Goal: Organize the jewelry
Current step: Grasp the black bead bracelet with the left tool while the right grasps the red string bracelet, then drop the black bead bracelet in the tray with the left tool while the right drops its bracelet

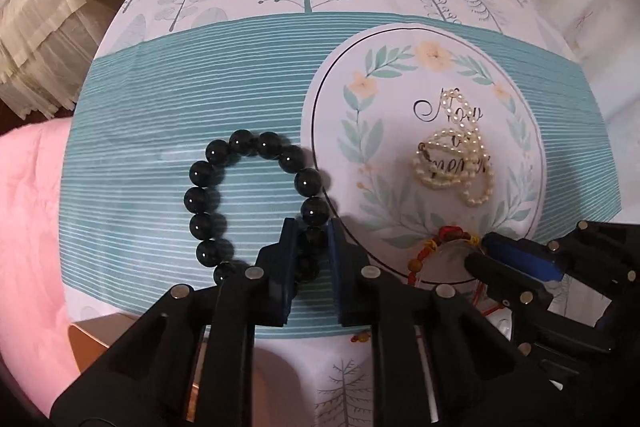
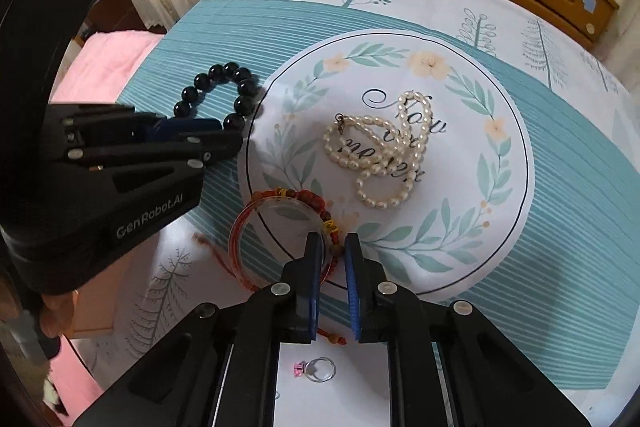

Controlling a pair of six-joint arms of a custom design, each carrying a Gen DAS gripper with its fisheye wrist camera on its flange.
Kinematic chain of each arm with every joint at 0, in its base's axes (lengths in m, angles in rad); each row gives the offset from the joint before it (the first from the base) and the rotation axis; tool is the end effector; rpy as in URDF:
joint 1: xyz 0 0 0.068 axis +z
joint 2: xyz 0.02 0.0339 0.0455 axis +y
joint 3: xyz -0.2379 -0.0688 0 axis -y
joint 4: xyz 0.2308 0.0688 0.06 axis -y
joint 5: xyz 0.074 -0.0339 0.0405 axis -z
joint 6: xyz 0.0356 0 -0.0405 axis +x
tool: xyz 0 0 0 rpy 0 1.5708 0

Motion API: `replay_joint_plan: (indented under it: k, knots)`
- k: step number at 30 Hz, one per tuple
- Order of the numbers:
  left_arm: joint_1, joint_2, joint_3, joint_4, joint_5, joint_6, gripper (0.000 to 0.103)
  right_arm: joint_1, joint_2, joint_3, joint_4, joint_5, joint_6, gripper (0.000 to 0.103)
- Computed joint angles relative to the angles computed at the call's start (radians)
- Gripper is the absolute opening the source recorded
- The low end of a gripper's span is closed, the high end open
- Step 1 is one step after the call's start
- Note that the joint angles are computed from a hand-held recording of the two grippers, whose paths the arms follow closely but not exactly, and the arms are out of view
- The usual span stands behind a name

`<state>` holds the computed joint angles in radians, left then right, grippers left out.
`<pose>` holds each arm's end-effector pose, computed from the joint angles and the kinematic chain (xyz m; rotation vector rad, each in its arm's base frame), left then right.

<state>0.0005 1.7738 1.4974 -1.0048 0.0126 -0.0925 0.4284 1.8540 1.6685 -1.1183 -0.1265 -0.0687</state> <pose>0.3377 -0.0003 0.2362 -0.1300 2.8497 -0.0371 0.3194 0.1508 0.2529 -0.7351 2.7963 0.2496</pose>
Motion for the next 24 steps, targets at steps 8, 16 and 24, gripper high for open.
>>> replay_joint_plan:
  k: [8, 16, 24]
  knots:
    - [0.046, -0.178, -0.025, -0.034, 0.054, -0.003, 0.012, -0.026, -0.114, -0.041, -0.017, -0.024, 0.003, 0.011]
    - [0.195, -0.412, 0.043, -0.187, 0.144, 0.071, 0.012, 0.036, -0.236, -0.001, -0.073, -0.015, 0.054, 0.011]
    - [0.490, -0.610, 0.149, -0.409, 0.267, 0.252, 0.012, 0.194, -0.323, 0.091, -0.140, 0.007, 0.167, 0.011]
